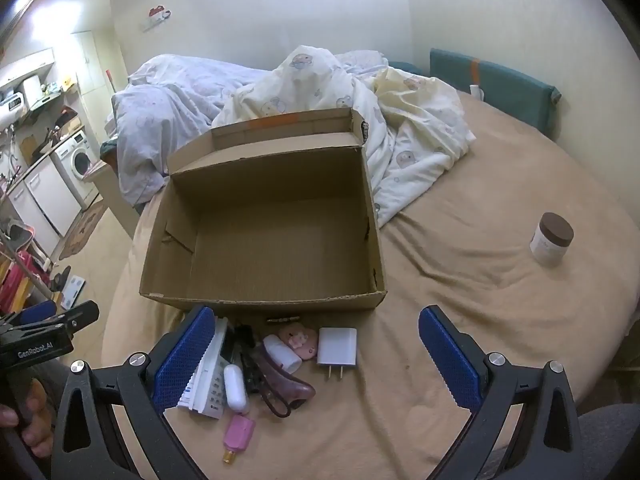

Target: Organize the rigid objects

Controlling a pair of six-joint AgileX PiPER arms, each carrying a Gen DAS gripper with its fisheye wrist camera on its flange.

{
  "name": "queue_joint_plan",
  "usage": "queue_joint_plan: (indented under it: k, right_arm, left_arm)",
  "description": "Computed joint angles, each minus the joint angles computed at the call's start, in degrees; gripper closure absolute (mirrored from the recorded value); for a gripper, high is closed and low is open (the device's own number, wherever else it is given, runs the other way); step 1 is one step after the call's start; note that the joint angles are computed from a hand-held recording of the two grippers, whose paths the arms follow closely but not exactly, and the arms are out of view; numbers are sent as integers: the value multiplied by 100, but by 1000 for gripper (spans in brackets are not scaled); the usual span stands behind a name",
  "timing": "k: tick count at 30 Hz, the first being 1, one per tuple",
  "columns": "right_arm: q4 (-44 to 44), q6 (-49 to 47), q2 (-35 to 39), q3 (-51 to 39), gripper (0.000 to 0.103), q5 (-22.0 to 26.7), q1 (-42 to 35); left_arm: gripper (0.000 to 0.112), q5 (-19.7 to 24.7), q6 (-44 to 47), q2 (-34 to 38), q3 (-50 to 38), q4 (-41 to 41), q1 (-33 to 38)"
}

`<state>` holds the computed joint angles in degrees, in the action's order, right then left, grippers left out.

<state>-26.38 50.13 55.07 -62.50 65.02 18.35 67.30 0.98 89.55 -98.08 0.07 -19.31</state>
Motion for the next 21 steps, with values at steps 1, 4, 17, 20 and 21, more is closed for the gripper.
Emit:
queue_joint_plan:
  k: [1,4,17,20,21]
  right_arm:
    - [-31,34,10,-6,0,14,31]
    - [106,-122,-21,2,0,-48,-84]
    - [71,-123,13,-10,0,-36,-43]
    - [78,-135,26,-17,0,-37,-51]
    - [100,-170,21,-20,0,-42,-80]
  left_arm:
    - [9,10,-6,10,-18,18,-9]
    - [9,-22,-50,13,2,69,-44]
    - [9,-72,-61,-21,56,44,-38]
    - [9,-78,-44,-35,73,26,-27]
    - [9,-82,-46,-37,77,30,-28]
